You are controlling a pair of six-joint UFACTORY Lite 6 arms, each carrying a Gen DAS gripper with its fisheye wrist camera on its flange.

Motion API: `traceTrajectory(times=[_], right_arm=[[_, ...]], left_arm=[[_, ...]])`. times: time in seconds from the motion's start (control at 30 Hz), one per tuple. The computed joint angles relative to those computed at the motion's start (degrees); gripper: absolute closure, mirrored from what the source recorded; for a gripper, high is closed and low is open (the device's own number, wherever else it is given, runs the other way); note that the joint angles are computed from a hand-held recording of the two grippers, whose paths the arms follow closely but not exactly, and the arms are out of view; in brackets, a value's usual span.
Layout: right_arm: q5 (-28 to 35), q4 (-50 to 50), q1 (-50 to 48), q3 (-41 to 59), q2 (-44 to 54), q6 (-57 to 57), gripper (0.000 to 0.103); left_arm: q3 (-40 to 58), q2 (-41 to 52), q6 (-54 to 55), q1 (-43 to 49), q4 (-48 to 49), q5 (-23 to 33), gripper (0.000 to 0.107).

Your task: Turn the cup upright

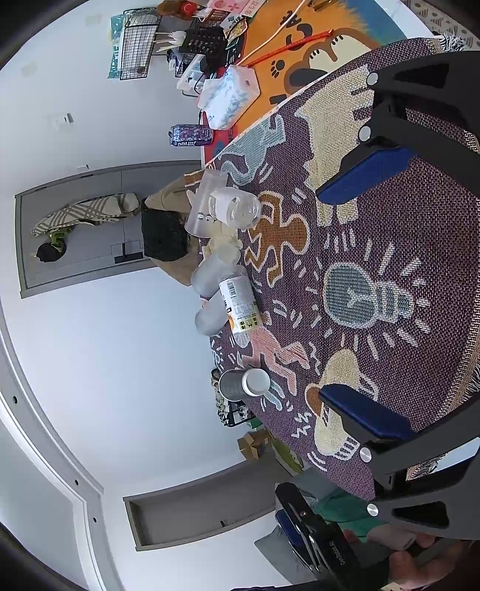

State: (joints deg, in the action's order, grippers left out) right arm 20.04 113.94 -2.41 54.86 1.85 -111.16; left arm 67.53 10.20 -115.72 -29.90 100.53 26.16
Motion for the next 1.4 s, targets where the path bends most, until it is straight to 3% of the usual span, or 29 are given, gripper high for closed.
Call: traceTrajectory(times=[0.33, 0.73, 0.9, 1.13, 1.4], right_arm=[[-0.05, -1.99, 0.54, 1.72, 1.66, 2.21, 0.008], [-1.42, -6.94, 2.34, 11.61, 10.79, 7.9, 0.008], [-0.86, -9.68, 2.09, 16.02, 14.67, 11.7, 0.008], [-0.89, -16.7, 0.43, 23.16, 20.57, 20.08, 0.008], [-0.47, -26.62, -1.35, 32.25, 27.64, 30.98, 0.008]], left_arm=[[1.52, 1.23, 0.94, 1.33, -0.78, -1.32, 0.009], [9.09, 7.2, 5.49, 8.05, -4.26, -9.65, 0.009], [17.99, 14.11, 21.65, 10.45, -18.75, -11.2, 0.009], [32.8, 24.09, 53.97, 14.25, -50.11, -11.62, 0.009], [56.02, 38.58, 87.05, 18.46, -83.79, -4.91, 0.009]])
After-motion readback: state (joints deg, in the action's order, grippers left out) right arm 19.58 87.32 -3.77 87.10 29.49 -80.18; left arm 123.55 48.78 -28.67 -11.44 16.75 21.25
